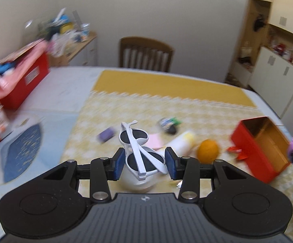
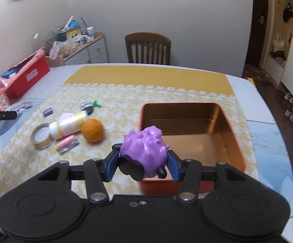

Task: Organize rigid objects
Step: 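Carry both items into the red tin box and open both grippers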

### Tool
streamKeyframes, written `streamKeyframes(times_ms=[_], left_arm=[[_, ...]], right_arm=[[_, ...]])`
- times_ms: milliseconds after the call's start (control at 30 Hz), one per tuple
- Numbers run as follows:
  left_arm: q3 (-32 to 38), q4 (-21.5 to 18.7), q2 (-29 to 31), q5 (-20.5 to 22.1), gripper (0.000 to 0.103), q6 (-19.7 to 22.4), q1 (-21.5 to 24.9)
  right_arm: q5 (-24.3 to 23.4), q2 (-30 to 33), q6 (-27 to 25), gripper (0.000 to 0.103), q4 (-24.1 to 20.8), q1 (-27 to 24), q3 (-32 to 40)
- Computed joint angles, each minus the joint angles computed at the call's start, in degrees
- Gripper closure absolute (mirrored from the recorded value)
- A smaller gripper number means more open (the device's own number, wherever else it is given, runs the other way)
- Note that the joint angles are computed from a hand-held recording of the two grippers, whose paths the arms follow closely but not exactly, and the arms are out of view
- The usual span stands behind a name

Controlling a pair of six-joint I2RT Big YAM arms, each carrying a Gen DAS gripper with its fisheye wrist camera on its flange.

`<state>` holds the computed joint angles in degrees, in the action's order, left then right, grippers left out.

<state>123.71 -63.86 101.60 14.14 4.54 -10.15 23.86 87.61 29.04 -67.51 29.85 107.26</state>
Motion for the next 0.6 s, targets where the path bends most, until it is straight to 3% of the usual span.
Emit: streamKeyframes(times_ms=[467,600], left_arm=[[19.17,-7.4,11.7,6.17,0.062,2.98,-14.08],[30.59,-13.66,19.06,7.08,0.062,3.85,-17.34]], right_arm=[[-4.62,-2.77,-4.35,0.053,0.41,-7.31,-4.77],[-5.7,-1.95,-6.86,0.053,-0.36,-8.51,-4.32]])
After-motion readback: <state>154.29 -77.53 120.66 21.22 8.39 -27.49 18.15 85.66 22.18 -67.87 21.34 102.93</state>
